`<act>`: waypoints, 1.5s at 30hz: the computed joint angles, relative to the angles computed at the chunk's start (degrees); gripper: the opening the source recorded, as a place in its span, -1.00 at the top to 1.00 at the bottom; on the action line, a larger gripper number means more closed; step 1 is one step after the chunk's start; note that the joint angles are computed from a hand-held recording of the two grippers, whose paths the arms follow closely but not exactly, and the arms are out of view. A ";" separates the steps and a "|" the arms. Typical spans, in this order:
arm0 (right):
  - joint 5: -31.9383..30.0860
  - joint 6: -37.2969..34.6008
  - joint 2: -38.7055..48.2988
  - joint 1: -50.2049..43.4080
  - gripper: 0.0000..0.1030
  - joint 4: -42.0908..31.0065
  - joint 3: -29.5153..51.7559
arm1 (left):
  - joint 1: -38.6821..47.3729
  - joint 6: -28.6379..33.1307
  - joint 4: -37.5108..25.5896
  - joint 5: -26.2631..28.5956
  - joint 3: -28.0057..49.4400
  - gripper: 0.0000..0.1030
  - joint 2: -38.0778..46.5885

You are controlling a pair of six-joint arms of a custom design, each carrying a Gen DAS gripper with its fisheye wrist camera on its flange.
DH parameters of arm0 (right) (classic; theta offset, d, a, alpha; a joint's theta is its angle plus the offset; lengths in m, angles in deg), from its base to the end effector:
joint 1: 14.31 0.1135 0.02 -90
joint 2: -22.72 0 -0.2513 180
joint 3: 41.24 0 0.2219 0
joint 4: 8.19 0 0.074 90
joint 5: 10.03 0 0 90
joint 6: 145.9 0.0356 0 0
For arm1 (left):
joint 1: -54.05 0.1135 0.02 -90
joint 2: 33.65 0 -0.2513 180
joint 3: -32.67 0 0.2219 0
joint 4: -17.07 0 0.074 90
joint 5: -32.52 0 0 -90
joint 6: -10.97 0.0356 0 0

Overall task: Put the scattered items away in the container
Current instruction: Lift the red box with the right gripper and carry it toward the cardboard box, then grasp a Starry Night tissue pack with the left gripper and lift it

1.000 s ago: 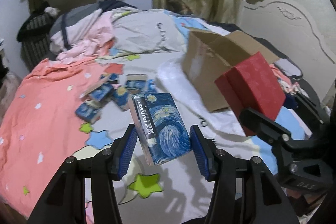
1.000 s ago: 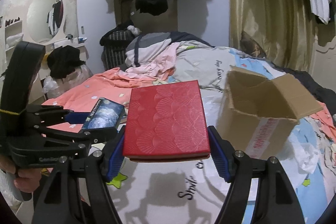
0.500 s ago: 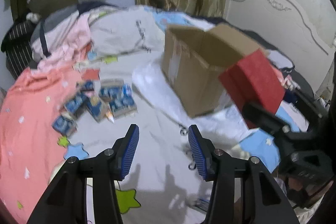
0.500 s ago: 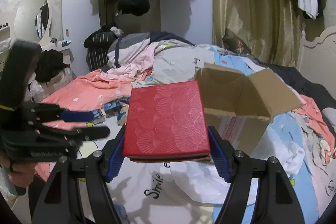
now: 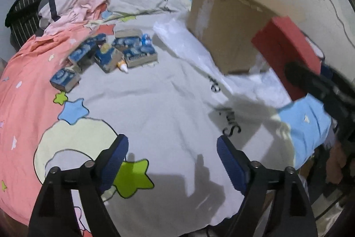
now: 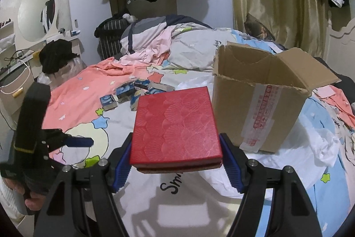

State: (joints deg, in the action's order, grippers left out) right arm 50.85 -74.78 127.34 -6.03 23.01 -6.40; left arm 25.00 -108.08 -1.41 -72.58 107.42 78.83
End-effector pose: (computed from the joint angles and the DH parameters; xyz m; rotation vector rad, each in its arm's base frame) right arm 0.2373 0.0520 0.0829 -0.7722 2.0427 0.4641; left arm 0.3121 -0.1627 0.1198 -0.1007 2.5018 -0.0791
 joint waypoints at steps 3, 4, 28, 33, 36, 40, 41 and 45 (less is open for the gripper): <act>0.70 0.71 -0.60 0.96 -0.33 -0.28 0.13 | 0.01 1.24 -0.94 -0.97 1.32 -0.65 -1.26; 1.02 0.78 -0.84 1.18 -0.33 -0.40 0.18 | 0.03 1.49 -1.38 -1.21 1.92 -0.65 -1.33; 5.31 2.52 10.42 6.92 -0.33 -3.47 14.10 | 11.36 7.35 -13.99 -4.27 36.95 -0.75 22.70; 5.92 2.71 15.89 7.42 -0.33 -5.92 19.83 | 12.62 7.71 -20.68 -3.81 49.64 -0.76 31.32; 6.44 3.05 19.24 7.51 -0.33 -7.62 23.52 | 13.52 7.73 -22.89 -2.88 54.89 -0.76 34.70; 6.13 3.52 23.09 7.57 -0.33 -9.82 28.13 | 14.43 8.08 -26.18 -2.48 61.44 -0.76 38.69; 6.10 3.57 23.66 7.59 -0.33 -10.04 28.83 | 14.87 7.67 -28.15 -2.03 64.57 -0.76 40.45; 5.35 3.74 25.78 7.69 -0.33 -11.30 31.60 | 15.49 6.30 -30.12 -2.51 70.32 -0.76 43.73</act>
